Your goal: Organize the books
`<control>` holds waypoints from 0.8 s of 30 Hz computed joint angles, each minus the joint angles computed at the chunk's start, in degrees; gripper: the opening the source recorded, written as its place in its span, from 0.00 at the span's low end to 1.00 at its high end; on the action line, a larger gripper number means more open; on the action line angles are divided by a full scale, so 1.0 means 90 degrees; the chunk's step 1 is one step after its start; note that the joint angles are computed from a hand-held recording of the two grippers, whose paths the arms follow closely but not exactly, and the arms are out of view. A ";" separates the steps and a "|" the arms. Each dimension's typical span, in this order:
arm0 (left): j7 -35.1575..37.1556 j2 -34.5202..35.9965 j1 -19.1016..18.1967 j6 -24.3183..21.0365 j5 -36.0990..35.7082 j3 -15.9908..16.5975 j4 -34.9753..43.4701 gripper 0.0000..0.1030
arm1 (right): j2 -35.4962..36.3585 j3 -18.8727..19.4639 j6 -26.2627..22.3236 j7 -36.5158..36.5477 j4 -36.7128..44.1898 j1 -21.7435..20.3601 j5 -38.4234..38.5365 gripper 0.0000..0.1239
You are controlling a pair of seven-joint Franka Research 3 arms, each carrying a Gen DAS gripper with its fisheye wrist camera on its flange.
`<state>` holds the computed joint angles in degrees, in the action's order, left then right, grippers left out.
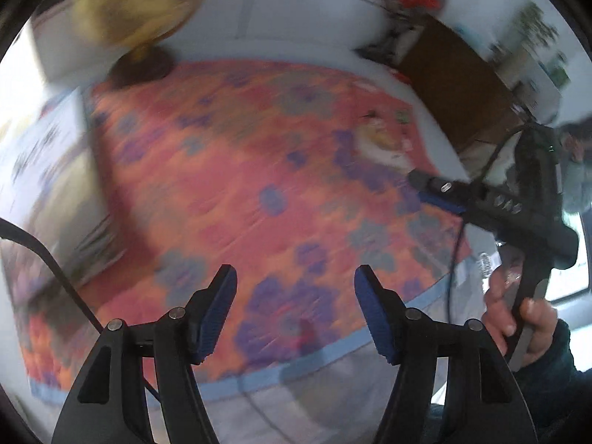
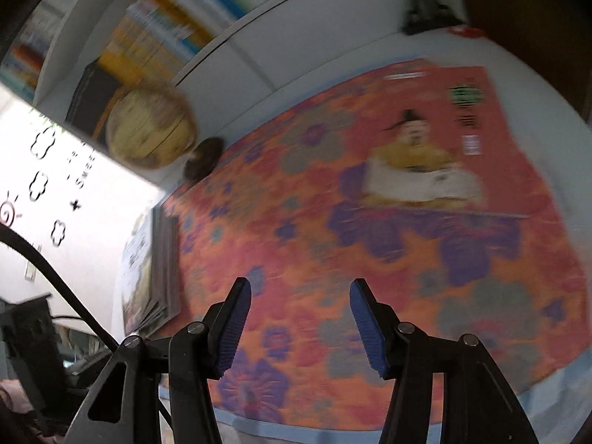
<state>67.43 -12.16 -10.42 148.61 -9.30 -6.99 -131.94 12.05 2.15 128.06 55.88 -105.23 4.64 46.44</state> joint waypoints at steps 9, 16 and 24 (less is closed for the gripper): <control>0.0003 0.2014 0.0020 -0.0074 0.0551 -0.0452 0.2365 0.62 | 0.0592 -0.0293 -0.0084 0.0252 0.0805 -0.0504 -0.0605 0.43; -0.0595 0.3187 -0.0066 -0.0388 0.1316 -0.0484 0.3750 0.62 | 0.1156 -0.0278 -0.0307 0.0597 0.1426 -0.0798 -0.0988 0.43; -0.1213 0.4258 -0.0148 -0.1069 0.1916 -0.0374 0.5018 0.62 | 0.1642 -0.0256 -0.0030 0.0914 0.1922 -0.0651 -0.1728 0.43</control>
